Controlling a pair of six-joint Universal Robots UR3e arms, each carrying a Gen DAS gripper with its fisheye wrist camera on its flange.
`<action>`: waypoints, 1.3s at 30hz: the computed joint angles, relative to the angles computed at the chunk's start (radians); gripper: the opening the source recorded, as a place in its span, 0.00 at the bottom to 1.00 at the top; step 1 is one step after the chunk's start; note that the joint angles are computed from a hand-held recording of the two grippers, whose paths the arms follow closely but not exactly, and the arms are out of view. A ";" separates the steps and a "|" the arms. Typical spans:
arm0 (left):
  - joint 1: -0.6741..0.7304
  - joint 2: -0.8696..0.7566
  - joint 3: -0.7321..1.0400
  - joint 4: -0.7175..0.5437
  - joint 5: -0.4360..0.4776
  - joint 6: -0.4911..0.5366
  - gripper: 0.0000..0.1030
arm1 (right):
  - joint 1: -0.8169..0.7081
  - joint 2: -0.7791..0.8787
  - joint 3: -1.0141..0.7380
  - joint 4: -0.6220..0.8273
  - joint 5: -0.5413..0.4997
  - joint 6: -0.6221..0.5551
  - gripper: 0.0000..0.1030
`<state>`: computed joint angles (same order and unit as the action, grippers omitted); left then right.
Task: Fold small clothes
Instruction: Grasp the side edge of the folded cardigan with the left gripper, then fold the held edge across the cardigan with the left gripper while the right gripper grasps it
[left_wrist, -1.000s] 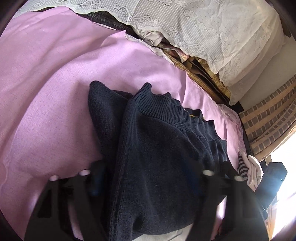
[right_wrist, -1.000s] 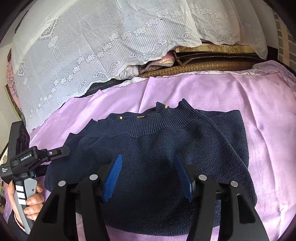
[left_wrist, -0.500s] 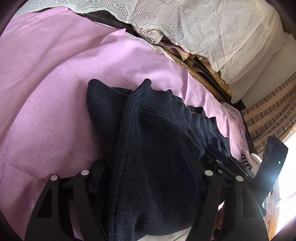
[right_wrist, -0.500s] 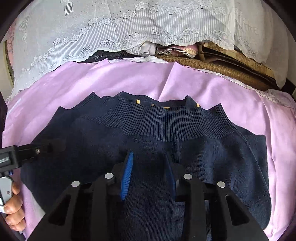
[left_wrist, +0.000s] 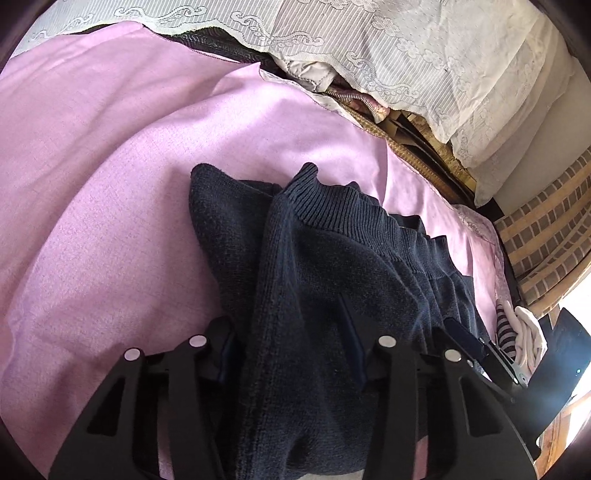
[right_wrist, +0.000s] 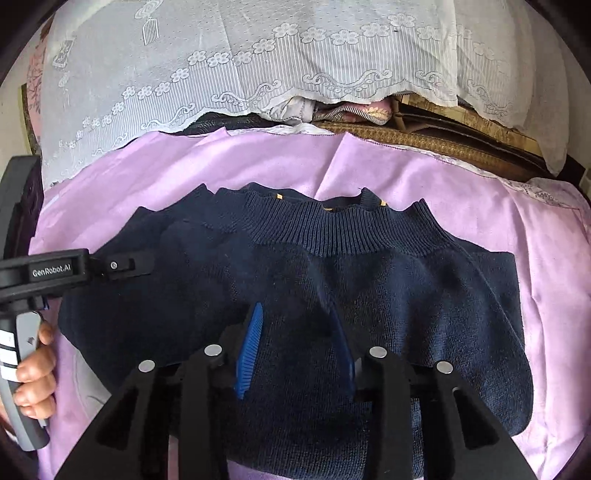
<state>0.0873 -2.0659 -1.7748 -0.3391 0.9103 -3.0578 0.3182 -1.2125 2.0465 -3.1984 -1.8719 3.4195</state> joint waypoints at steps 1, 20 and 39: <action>-0.002 -0.001 0.001 0.001 0.005 0.000 0.44 | -0.008 -0.003 0.002 0.001 0.010 0.002 0.43; -0.008 0.052 -0.070 0.114 0.022 0.028 0.20 | -0.060 -0.045 0.103 -0.126 0.096 0.022 0.52; -0.012 0.162 -0.119 0.075 0.046 0.010 0.17 | -0.034 -0.025 0.048 -0.025 0.053 -0.022 0.64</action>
